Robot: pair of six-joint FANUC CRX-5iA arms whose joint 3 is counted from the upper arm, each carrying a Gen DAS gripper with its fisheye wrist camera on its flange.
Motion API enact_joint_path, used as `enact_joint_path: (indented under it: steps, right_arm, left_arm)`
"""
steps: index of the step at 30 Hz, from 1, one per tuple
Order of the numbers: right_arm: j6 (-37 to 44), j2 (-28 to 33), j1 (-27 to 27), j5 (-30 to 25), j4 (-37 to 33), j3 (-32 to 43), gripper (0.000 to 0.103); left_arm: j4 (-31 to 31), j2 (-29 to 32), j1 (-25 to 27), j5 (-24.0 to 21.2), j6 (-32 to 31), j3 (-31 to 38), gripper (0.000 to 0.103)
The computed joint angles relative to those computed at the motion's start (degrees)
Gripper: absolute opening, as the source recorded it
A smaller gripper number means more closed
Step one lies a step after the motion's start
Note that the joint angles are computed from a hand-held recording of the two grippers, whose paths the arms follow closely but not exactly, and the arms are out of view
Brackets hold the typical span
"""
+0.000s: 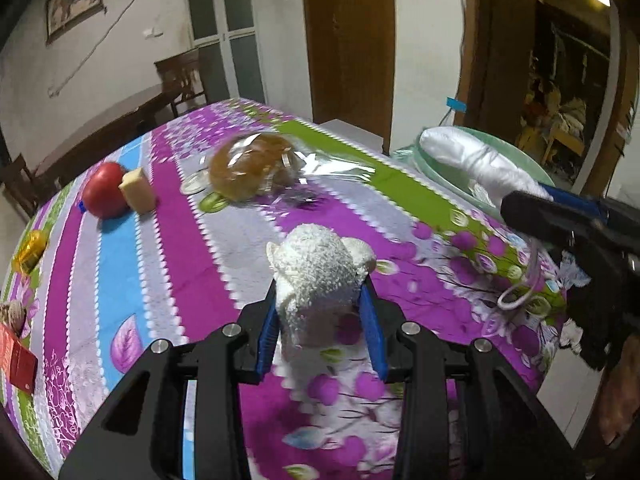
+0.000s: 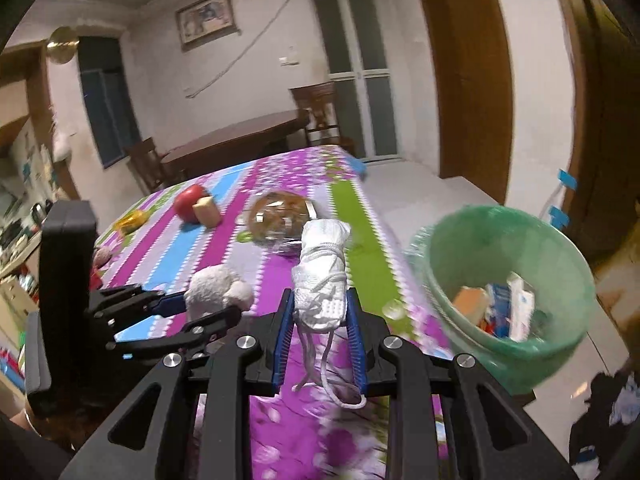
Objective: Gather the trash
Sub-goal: 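Carry both white cloth bundles over the green bin with both tools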
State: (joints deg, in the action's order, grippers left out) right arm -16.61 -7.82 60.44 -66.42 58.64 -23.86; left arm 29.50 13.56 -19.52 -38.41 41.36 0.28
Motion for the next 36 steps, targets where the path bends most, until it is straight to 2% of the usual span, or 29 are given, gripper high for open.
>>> enact_joint_path:
  steps: [6,14,21,27,36]
  right_arm:
    - [-4.3,-2.3,0.9,-3.1,0.6,-2.7,0.027]
    - [-4.5,-4.4,1.3,-7.8,2.5,-3.7,0.027]
    - [-0.4,-7.2,0.7,-13.9,1.5,-3.6,0.027]
    - [4.9,-10.2,-1.8,-17.6,-2.4,-3.5,0.027]
    - [9.2,-12.9,-4.5,-19.6,-4.8,-4.1,0.027]
  left_arm:
    - [0.8,-0.4,-1.3,0.7,-1.5,-1.0,0.036]
    - [-2.2,2.5,-3.0,0.2,2.2,5.2,0.036]
    - [-5.2,5.5,-6.1,-0.2,3.9,11.2,0.036]
    - [-6.1,7.5,-9.0,0.8,3.4,15.2,0.036]
    - [-6.5,10.1,-12.6,1.5,2.2,19.2,0.036]
